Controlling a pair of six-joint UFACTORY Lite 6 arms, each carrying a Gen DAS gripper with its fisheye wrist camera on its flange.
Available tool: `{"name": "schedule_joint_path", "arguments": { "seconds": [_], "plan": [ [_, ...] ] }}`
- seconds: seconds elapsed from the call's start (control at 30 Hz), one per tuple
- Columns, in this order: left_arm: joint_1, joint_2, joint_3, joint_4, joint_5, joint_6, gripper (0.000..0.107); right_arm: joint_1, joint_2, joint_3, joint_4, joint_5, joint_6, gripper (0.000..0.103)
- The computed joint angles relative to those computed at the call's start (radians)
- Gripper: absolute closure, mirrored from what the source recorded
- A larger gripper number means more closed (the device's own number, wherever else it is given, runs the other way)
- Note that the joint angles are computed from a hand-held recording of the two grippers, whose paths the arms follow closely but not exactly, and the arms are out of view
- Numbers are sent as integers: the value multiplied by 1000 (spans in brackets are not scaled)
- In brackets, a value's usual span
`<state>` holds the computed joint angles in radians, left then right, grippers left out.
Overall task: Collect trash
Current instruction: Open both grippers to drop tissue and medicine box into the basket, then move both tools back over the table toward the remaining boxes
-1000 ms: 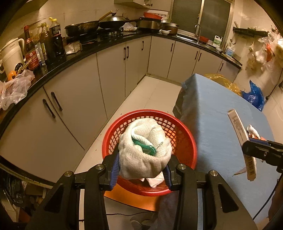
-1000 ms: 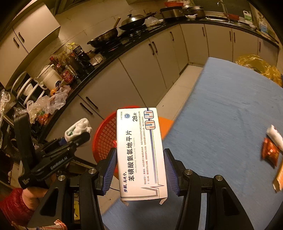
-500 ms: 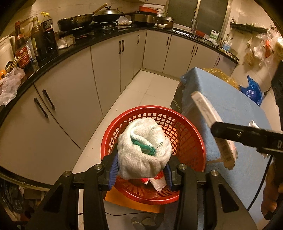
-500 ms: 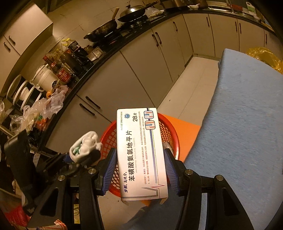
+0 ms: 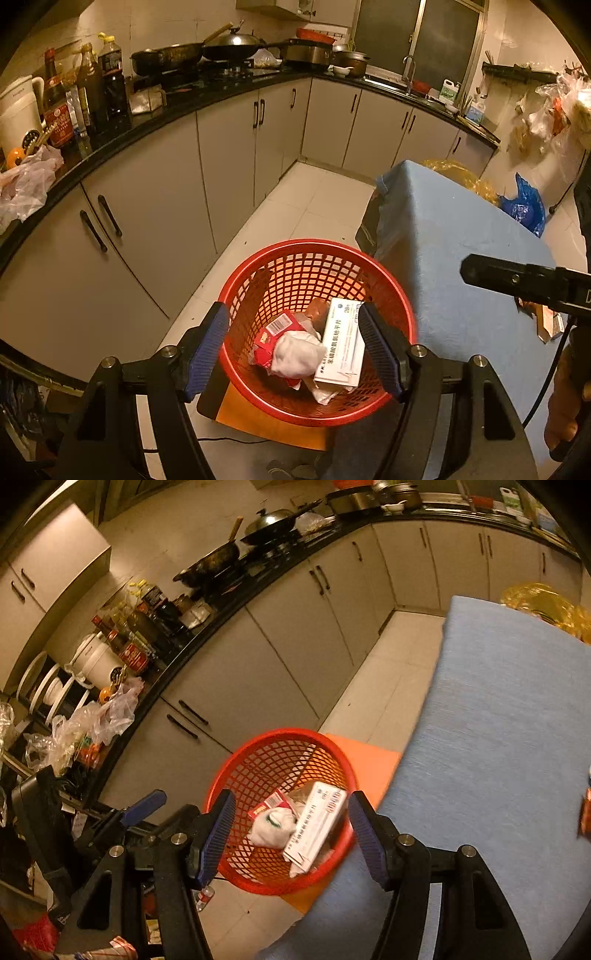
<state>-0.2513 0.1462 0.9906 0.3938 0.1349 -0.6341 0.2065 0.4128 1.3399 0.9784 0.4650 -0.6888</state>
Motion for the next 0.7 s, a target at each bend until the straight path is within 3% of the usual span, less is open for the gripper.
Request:
{"name": "schedule_joint_path", "arguments": {
  "seconds": [0.17,0.47,0.7],
  "plan": [
    [-95,-25,-15,281,34,-316,36,-56,-126,-151,25,-22,-61,30],
    [-299,15,51,413,124,-504,36,-250,-356,-433,78,27,-217,29],
    [-473,104,179,410,199,-536,36,-545,-494,-565,52,130,-333,29]
  ]
}}
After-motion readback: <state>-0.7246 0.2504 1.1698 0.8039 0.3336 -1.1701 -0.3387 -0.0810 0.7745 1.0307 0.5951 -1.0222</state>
